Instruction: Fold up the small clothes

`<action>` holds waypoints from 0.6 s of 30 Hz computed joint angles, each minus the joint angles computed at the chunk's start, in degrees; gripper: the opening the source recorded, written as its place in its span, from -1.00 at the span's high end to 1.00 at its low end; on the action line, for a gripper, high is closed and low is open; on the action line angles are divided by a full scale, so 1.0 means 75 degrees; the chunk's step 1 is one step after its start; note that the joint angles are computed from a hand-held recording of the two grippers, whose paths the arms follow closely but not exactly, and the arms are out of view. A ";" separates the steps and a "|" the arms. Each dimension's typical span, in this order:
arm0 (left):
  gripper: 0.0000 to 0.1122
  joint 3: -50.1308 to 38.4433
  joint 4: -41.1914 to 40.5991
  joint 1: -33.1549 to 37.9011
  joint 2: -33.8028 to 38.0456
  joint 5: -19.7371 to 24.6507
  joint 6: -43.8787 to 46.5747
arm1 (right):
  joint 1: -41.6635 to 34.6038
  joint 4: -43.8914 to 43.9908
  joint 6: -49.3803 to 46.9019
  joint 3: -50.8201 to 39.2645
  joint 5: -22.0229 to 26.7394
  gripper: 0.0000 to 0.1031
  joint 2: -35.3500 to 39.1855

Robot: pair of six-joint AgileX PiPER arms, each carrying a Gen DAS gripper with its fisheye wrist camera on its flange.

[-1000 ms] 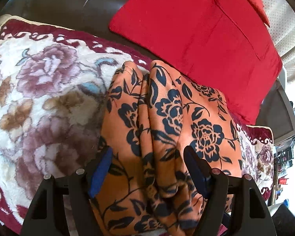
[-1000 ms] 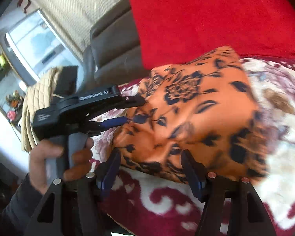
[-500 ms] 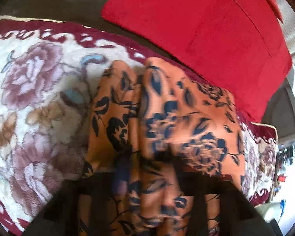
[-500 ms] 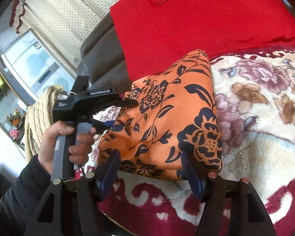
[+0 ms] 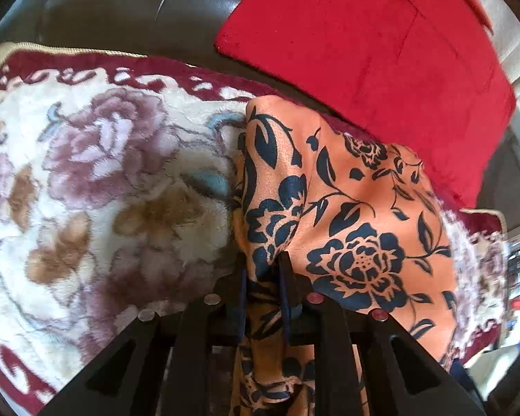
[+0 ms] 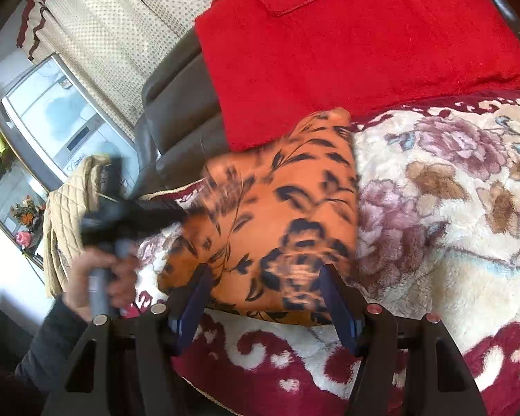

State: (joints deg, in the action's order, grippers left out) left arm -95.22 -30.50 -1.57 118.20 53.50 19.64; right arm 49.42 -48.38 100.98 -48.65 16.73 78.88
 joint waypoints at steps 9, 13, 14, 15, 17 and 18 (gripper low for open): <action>0.57 -0.0685 0.0068 -0.0078 0.0396 0.0333 0.0341 | 0.0078 0.0412 -0.0258 -0.0017 0.0124 -0.37 -0.0054; 0.15 -0.1185 0.0275 -0.0356 0.0464 0.0115 0.0204 | 0.0182 0.0427 -0.0243 0.0091 0.0200 -0.39 -0.0164; -0.17 -0.1477 0.0488 -0.0419 0.0626 0.0084 0.0048 | 0.0163 0.0508 -0.0281 0.0147 0.0180 -0.39 -0.0182; -0.21 -0.1831 0.0801 -0.0492 0.0891 0.0063 -0.0278 | 0.0134 0.0547 -0.0210 0.0229 0.0120 -0.39 -0.0208; -0.19 -0.2890 0.0907 -0.0389 0.1622 0.0606 -0.0710 | 0.0161 0.0466 -0.0002 0.0289 0.0127 -0.39 -0.0253; 0.04 -0.3288 0.0566 -0.0279 0.1910 0.0808 -0.0741 | 0.0202 0.0373 0.0094 0.0307 0.0172 -0.39 -0.0283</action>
